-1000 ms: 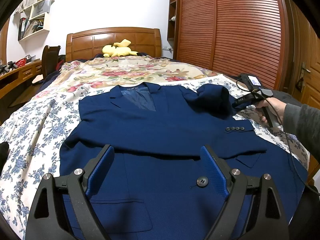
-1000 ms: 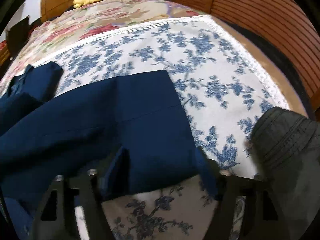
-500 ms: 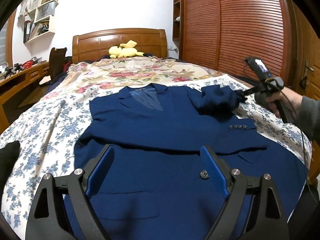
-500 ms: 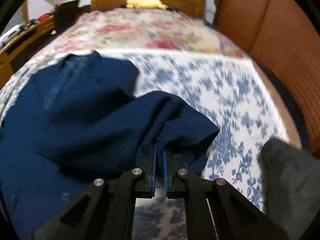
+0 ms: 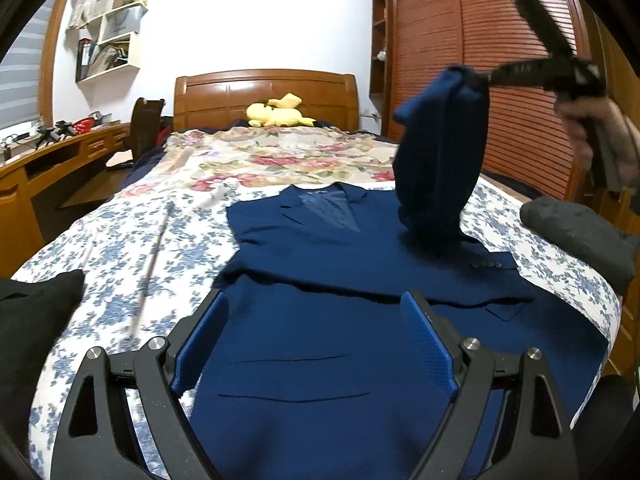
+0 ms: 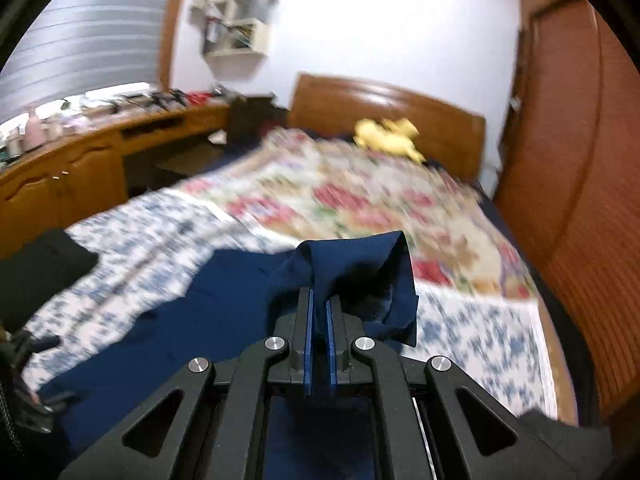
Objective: Fold large clothes
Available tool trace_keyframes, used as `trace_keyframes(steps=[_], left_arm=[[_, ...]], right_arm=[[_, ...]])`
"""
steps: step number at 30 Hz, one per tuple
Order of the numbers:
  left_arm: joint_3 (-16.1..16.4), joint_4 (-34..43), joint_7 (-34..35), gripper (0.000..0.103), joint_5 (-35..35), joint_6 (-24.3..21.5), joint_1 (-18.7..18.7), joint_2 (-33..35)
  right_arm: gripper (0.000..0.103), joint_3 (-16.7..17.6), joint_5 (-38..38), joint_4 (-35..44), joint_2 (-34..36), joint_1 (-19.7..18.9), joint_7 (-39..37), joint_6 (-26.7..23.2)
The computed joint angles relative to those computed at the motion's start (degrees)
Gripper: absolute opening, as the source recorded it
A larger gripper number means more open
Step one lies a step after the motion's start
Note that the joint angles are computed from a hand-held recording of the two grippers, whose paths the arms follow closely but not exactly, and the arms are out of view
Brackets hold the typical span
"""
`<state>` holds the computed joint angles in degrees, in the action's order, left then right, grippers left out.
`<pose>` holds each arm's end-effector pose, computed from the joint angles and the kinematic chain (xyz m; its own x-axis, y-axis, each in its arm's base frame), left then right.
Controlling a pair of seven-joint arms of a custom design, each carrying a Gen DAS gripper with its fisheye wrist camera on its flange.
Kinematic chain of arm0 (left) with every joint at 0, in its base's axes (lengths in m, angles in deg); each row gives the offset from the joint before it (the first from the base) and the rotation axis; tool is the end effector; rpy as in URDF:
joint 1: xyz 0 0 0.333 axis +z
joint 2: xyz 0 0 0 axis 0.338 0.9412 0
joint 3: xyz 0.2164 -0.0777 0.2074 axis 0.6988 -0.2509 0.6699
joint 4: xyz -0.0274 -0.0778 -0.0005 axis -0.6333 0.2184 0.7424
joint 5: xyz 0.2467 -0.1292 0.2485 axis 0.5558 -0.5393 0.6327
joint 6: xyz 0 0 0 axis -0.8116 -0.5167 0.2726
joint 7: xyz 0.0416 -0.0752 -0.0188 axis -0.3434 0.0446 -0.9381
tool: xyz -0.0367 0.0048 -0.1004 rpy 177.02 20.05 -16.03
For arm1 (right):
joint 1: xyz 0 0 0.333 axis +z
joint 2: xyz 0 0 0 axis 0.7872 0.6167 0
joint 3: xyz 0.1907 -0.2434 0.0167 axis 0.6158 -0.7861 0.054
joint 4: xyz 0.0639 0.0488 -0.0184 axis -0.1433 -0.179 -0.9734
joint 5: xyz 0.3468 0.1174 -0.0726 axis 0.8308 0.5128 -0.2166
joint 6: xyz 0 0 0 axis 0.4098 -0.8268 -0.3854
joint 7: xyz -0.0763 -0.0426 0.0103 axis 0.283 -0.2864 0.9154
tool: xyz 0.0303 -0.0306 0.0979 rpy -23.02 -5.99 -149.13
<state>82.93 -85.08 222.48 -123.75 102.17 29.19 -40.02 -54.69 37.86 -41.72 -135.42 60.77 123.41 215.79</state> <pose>0.6203 0.0291 0.5186 -0.6640 -0.7461 0.0496 -0.3788 0.2785 -0.8826 0.2415 0.2323 0.7423 -0.0179 -0.9848 0.1730 -0.4461 -0.1470 -0.8828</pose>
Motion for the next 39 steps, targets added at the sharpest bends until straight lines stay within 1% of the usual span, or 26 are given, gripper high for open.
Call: trace_keyframes(steps=[2, 6, 9, 12, 18, 20, 24, 25, 26, 27, 28, 29, 30, 31, 32, 34, 36, 39], left_arm=[[0.2, 0.0, 0.5, 0.088, -0.5, 0.0, 0.3, -0.1], [0.5, 0.7, 0.9, 0.088, -1.2, 0.1, 0.9, 0.2], [0.5, 1.6, 0.2, 0.088, -0.7, 0.3, 1.3, 1.0], [0.3, 2.0, 0.2, 0.088, -0.5, 0.4, 1.7, 1.5], [-0.1, 2.1, 0.3, 0.088, -0.2, 0.8, 2.1, 1.7], [-0.1, 2.1, 0.3, 0.088, -0.3, 0.7, 2.2, 1.7], [-0.3, 1.9, 0.0, 0.088, 0.0, 0.5, 2.1, 1.7], [-0.3, 1.9, 0.0, 0.088, 0.1, 0.7, 1.9, 1.7], [-0.4, 1.7, 0.0, 0.088, 0.3, 0.9, 1.8, 1.6], [-0.5, 1.5, 0.0, 0.088, 0.6, 1.3, 1.6, 1.6], [-0.5, 1.4, 0.0, 0.088, 0.8, 1.5, 1.4, 1.6], [-0.6, 1.4, 0.0, 0.088, 1.1, 1.8, 1.2, 1.7], [-0.7, 1.1, 0.1, 0.088, 1.2, 1.9, 1.2, 1.5], [-0.7, 0.9, 0.2, 0.088, 1.4, 2.1, 1.0, 1.5], [-0.8, 0.7, 0.3, 0.088, 1.6, 2.3, 0.8, 1.4], [-0.9, 0.0, 0.4, 0.088, 1.9, 2.6, 0.5, 1.0], [-1.0, -0.4, 0.4, 0.088, 2.4, 3.1, 0.0, 0.9], [-1.2, -1.1, -0.2, 0.088, 3.7, 3.6, -0.8, 0.8]], right_arm=[[0.005, 1.5, 0.3, 2.3, 0.8, 0.9, -0.1, 0.1], [0.005, 2.9, 1.2, 3.4, 1.1, 2.9, -0.7, 0.2], [0.005, 2.5, 2.8, 1.2, 0.1, 5.0, -0.7, 0.7], [0.006, 0.0, 5.3, -3.1, -2.6, 8.0, -1.7, -0.4], [0.006, -1.4, 11.0, -13.3, -8.2, 13.0, -1.2, -2.5], [0.006, -1.6, 12.5, -16.3, -9.8, 14.5, -0.9, -2.2], [0.007, -1.8, 14.9, -21.4, -12.5, 16.6, 0.4, -0.1], [0.010, -2.0, 14.8, -22.1, -12.9, 17.4, 1.5, 0.2], [0.011, -2.6, 15.3, -22.2, -11.2, 16.2, 0.6, 2.6], [0.012, -2.4, 16.2, -21.8, -9.2, 14.8, -0.2, 5.2], [0.018, -2.4, 15.4, -22.0, -9.2, 15.4, 1.2, 4.7], [0.027, -1.3, 15.2, -22.2, -8.5, 14.9, 2.3, 5.5], [0.032, -1.3, 14.9, -22.7, -8.5, 14.9, 2.5, 5.9], [0.043, -1.2, 15.0, -23.6, -9.2, 15.2, 3.1, 6.3], [0.048, -0.7, 15.1, -23.3, -8.5, 15.1, 3.9, 7.0], [0.049, -0.7, 14.7, -24.7, -9.6, 15.7, 4.5, 7.9], [0.049, -0.6, 14.2, -26.0, -11.4, 15.9, 5.0, 6.7], [0.049, -1.1, 14.3, -28.9, -13.8, 16.0, 6.6, 6.2]])
